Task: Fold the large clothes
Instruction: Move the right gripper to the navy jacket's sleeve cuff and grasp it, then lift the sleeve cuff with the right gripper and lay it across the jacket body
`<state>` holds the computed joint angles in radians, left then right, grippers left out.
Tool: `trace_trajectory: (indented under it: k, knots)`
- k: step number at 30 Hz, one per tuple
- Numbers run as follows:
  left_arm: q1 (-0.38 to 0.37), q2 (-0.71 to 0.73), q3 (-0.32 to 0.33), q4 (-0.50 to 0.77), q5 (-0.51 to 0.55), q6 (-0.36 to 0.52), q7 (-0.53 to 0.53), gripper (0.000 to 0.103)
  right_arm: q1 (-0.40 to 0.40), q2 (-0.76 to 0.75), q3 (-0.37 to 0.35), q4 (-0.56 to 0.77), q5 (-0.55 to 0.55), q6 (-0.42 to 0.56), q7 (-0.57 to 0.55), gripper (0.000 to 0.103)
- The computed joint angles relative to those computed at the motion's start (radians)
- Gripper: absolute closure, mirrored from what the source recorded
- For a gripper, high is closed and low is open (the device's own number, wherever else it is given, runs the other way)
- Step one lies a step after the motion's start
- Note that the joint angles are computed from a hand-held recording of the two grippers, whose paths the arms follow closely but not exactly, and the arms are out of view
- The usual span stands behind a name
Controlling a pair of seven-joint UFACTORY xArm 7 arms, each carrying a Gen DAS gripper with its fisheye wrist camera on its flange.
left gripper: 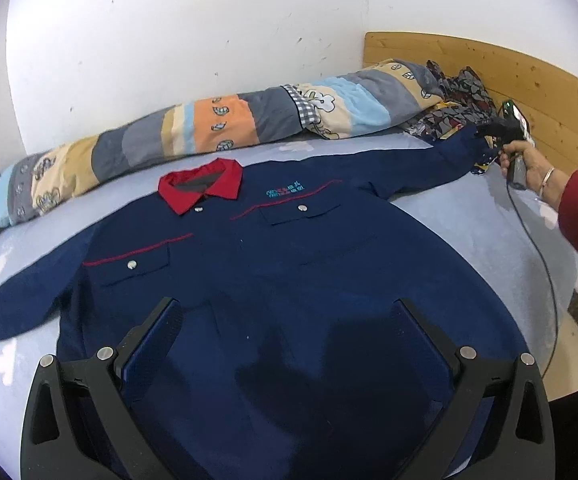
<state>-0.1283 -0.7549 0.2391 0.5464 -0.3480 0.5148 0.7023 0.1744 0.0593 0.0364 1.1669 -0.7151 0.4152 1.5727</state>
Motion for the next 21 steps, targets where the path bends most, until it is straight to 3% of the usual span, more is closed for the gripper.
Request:
trace_trajectory:
  k: [6, 8, 10, 11, 13, 14, 16, 21]
  knots:
    - [-0.012, 0.028, 0.008, 0.017, -0.026, 0.015, -0.004, 0.0, -0.013, 0.051, -0.021, 0.011, 0.0, -0.013, 0.024, 0.039]
    - [-0.01, 0.044, -0.002, 0.02, -0.024, 0.01, -0.006, 0.0, -0.002, 0.096, -0.031, 0.065, 0.007, 0.048, -0.005, 0.03]
    - [-0.005, 0.057, -0.016, 0.017, -0.016, 0.003, -0.008, 0.0, 0.011, 0.147, -0.041, 0.124, 0.024, 0.112, -0.05, 0.03]
    - [-0.002, 0.063, -0.022, 0.016, -0.012, 0.001, -0.01, 0.0, 0.006, 0.173, -0.043, 0.138, 0.058, 0.1, -0.087, 0.042]
    - [0.0, 0.069, -0.028, 0.017, -0.008, 0.001, -0.013, 0.0, 0.013, 0.192, -0.051, 0.147, 0.105, 0.115, -0.132, 0.084]
    - [0.0, 0.068, -0.026, 0.015, -0.008, 0.001, -0.011, 0.0, 0.021, 0.188, -0.06, 0.134, 0.098, 0.097, -0.12, 0.091]
    - [-0.001, 0.059, -0.024, 0.013, -0.012, -0.003, -0.01, 0.0, 0.069, 0.16, -0.095, 0.111, -0.003, 0.086, -0.037, 0.094]
    - [0.003, 0.03, -0.023, -0.004, -0.005, -0.024, -0.002, 0.0, 0.11, 0.089, -0.064, 0.113, -0.154, 0.158, 0.018, 0.095]
